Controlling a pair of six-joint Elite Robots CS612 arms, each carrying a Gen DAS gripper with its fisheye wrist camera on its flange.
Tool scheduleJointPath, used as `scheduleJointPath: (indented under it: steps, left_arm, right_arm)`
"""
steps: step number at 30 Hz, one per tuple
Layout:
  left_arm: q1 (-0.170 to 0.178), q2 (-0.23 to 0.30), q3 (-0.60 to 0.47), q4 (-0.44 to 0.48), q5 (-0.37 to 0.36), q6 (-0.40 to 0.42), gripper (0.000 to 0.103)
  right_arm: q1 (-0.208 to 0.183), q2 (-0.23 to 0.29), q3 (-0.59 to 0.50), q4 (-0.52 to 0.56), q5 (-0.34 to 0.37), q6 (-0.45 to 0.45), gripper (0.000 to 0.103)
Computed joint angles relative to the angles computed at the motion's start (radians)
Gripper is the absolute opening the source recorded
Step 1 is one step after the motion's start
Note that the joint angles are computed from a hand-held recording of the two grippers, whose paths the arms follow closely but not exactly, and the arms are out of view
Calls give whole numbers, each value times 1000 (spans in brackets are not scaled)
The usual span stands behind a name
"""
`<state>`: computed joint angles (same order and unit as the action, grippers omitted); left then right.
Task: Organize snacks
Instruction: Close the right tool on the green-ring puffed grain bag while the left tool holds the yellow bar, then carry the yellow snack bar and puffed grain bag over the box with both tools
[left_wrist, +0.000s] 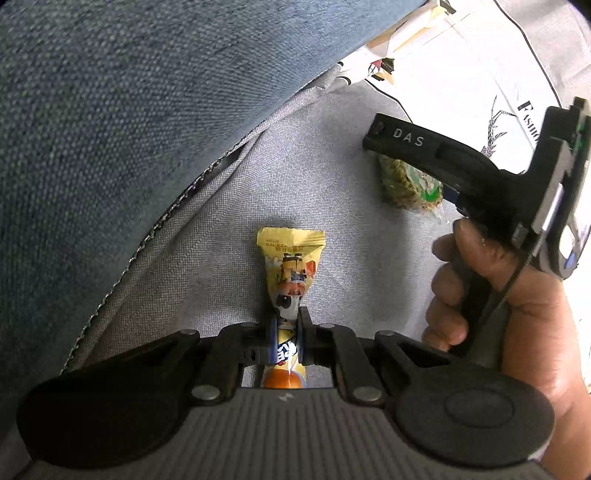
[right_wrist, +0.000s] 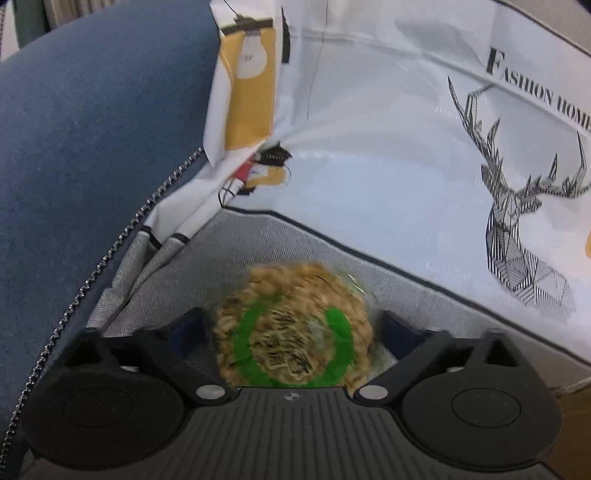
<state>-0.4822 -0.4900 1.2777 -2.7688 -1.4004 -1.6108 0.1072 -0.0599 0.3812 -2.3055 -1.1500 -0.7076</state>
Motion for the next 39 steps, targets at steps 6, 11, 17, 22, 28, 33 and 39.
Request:
scheduleJointPath:
  steps: [6, 11, 17, 22, 28, 33, 39]
  left_arm:
    - [-4, -6, 13, -6, 9, 8, 10]
    - [-13, -11, 7, 27, 46, 44, 10]
    - [-32, -19, 22, -27, 101, 76, 10]
    - [-68, -51, 53, -86, 213, 179, 10]
    - [-130, -111, 86, -132, 379, 287, 10]
    - [-179, -77, 50, -285, 473, 368, 10]
    - [-207, 20, -75, -425, 483, 609, 10]
  right_arm:
    - [-17, -61, 114, -103, 33, 18, 85]
    - [-53, -160, 263, -185, 107, 77, 85]
    - [-127, -330, 530, -353, 262, 102, 86]
    - [-200, -461, 758, -538, 396, 124, 86]
    - [-296, -533, 927, -790, 509, 238, 86]
    - [-346, -497, 940, -992, 486, 386, 86]
    - [-369, -455, 913, -1054, 392, 425, 86]
